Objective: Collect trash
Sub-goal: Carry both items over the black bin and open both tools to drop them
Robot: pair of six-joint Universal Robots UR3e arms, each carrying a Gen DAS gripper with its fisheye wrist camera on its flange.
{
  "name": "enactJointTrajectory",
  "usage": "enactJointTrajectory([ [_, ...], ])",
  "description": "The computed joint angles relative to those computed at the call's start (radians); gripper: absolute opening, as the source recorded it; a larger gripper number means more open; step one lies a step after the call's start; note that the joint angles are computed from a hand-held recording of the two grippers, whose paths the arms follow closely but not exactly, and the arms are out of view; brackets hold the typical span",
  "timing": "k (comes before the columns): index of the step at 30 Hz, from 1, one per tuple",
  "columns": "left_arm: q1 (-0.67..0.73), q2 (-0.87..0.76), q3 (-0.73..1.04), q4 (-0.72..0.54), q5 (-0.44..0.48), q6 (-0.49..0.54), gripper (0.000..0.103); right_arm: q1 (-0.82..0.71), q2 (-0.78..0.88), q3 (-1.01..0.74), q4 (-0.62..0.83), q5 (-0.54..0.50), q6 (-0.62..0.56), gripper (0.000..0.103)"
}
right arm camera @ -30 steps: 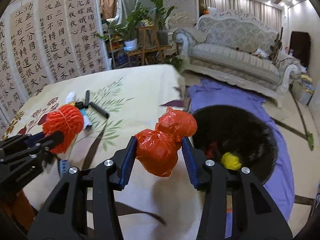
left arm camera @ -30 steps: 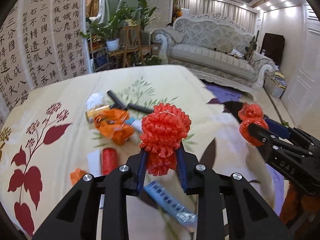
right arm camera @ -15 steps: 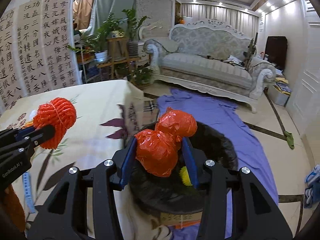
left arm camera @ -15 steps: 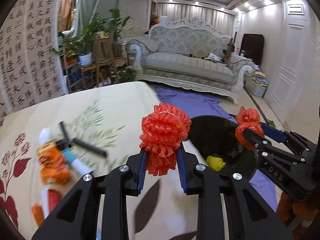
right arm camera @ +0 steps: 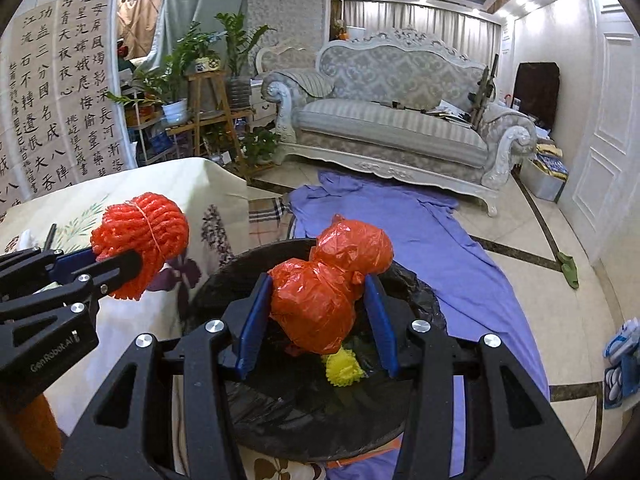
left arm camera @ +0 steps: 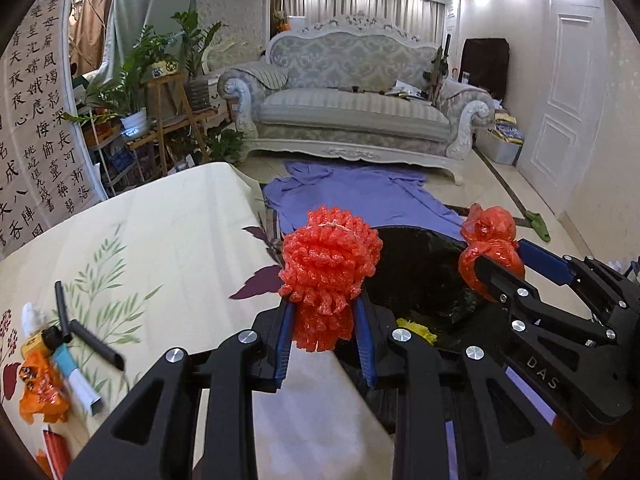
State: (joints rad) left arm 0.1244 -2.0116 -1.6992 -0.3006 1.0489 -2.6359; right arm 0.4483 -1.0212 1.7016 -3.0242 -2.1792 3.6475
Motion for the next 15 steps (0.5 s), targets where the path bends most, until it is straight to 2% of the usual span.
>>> enactJointTrajectory([
  [2, -0.019, -0.025, 0.038, -0.022, 0.019, -0.003, 0.03, -0.017, 0.0, 0.009, -0.012, 0.005, -0.005, 0.054],
  [6, -0.045, -0.048, 0.065, -0.029, 0.042, -0.003, 0.042, -0.031, -0.007, 0.04, -0.047, -0.001, 0.001, 0.066],
  [9, -0.05, -0.056, 0.07, -0.028, 0.045, -0.007, 0.056, -0.04, -0.022, 0.067, -0.056, -0.001, 0.014, 0.067],
  [15, -0.032, -0.035, 0.06, -0.048, 0.031, -0.02, 0.065, -0.04, -0.056, 0.12, -0.055, -0.012, 0.058, 0.071],
])
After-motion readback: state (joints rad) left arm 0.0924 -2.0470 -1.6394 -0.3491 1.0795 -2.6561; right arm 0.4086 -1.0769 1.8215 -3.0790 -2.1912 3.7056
